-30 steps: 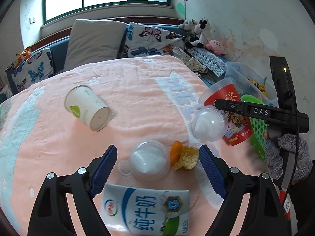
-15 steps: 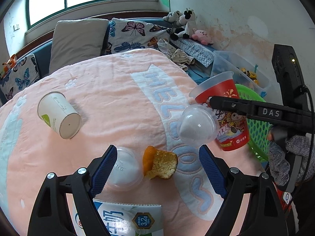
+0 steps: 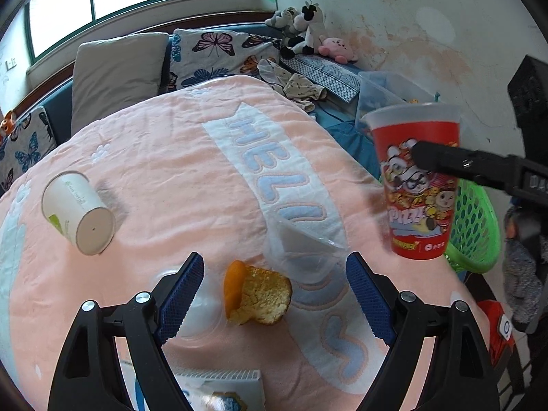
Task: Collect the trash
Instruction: 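Lift the red cup with the right gripper while the left grasps a clear plastic cup, then drop the red cup into the green basket with the right gripper while the left drops the clear cup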
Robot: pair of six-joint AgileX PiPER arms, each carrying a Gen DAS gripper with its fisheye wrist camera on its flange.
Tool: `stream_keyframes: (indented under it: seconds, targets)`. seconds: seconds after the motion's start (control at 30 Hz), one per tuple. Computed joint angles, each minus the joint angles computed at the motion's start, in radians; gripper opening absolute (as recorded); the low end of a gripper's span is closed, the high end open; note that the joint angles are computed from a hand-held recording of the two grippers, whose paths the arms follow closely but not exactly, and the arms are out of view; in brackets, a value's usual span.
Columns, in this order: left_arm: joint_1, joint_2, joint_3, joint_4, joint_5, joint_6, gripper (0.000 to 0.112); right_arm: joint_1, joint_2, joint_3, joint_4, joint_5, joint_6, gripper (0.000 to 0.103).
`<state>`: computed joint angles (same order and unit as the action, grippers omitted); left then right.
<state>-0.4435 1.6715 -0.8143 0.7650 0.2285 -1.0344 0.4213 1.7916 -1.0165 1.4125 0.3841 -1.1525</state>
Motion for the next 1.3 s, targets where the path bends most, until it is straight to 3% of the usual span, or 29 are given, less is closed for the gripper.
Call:
stream_keyframes:
  seconds: [0.27, 0.37, 0.43, 0.73, 0.97, 1.3]
  targets:
    - [-0.023, 0.103, -0.09, -0.052, 0.02, 0.125, 0.082, -0.063, -0.111, 0.11, 0.104, 0.017, -0.128, 0.073]
    - [-0.026, 0.115, -0.111, -0.111, 0.025, 0.196, 0.072, -0.084, -0.148, 0.147, 0.132, 0.018, -0.166, 0.073]
    - [-0.032, 0.117, -0.111, -0.089, 0.025, 0.182, 0.063, -0.1, -0.172, 0.172, 0.148, 0.015, -0.19, 0.073]
    - [-0.071, 0.09, -0.097, 0.048, 0.045, 0.021, 0.062, -0.172, -0.249, 0.267, 0.19, -0.037, -0.265, 0.073]
    - [-0.119, 0.033, -0.087, 0.05, 0.064, 0.001, 0.062, -0.204, -0.222, 0.28, 0.023, -0.148, -0.12, 0.074]
    - [-0.191, 0.034, -0.157, -0.005, 0.105, 0.026, 0.062, -0.29, -0.134, 0.284, 0.025, -0.114, -0.127, 0.078]
